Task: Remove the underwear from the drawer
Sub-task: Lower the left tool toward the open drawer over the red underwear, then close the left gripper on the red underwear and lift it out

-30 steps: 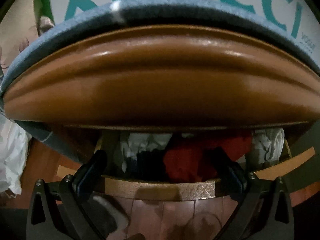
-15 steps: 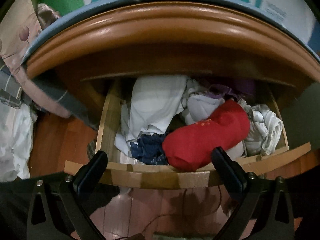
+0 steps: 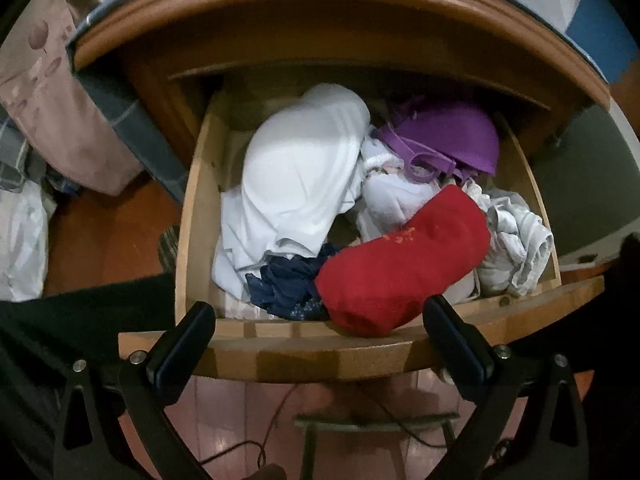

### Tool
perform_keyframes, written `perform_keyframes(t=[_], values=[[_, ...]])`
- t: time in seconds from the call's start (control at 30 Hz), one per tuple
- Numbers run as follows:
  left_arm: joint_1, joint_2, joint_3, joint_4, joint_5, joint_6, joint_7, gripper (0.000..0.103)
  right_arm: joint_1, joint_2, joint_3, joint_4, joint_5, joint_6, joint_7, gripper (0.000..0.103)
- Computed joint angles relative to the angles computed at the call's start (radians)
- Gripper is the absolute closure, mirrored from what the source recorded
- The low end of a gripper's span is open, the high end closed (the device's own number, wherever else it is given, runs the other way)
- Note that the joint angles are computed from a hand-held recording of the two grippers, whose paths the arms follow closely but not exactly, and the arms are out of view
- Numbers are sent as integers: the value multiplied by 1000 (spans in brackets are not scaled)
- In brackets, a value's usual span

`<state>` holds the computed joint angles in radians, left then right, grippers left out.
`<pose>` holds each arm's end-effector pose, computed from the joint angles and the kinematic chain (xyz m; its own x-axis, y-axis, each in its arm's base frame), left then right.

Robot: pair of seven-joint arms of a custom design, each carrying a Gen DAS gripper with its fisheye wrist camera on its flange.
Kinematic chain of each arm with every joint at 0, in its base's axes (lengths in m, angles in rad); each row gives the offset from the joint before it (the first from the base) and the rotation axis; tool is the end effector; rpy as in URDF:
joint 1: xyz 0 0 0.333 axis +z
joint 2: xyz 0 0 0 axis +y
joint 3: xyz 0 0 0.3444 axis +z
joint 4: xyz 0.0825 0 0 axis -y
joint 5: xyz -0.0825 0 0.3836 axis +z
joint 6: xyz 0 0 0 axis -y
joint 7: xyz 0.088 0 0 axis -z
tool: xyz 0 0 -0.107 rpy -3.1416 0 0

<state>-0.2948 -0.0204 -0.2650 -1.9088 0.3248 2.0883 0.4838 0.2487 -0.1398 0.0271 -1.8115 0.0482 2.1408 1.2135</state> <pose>0.4942 -0.2924 0.5523 0.3816 -0.9243 0.0093 -0.8636 -0.3601 -0.3530 0.5289 0.1530 0.6733 0.5527 -0.8252 0.1165 -0.7169 -0.5421 -0.4384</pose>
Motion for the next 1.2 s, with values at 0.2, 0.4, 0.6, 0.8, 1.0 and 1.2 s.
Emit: perform_keyframes(t=[0.2, 0.4, 0.6, 0.8, 1.0, 1.2], values=[[-7, 30, -1, 55, 36, -13, -3, 1, 3, 27, 6, 17, -6, 13, 2, 16], [-8, 10, -1, -5, 146, 107, 50, 1, -1, 7, -10, -39, 50, 74, -9, 16], [-33, 128, 7, 109, 262, 146, 261, 1, -23, 25, -36, -25, 184, 70, -2, 16], [-11, 219, 36, 194, -32, 163, 572, 1, -50, 39, -51, -7, 282, 33, 15, 16], [5, 316, 55, 334, -268, 17, 726, 3, -64, 40, -51, -8, 337, 26, -7, 16], [-41, 315, 75, 338, -241, 29, 656, 77, -63, 36, -44, -14, 320, 21, -21, 16]])
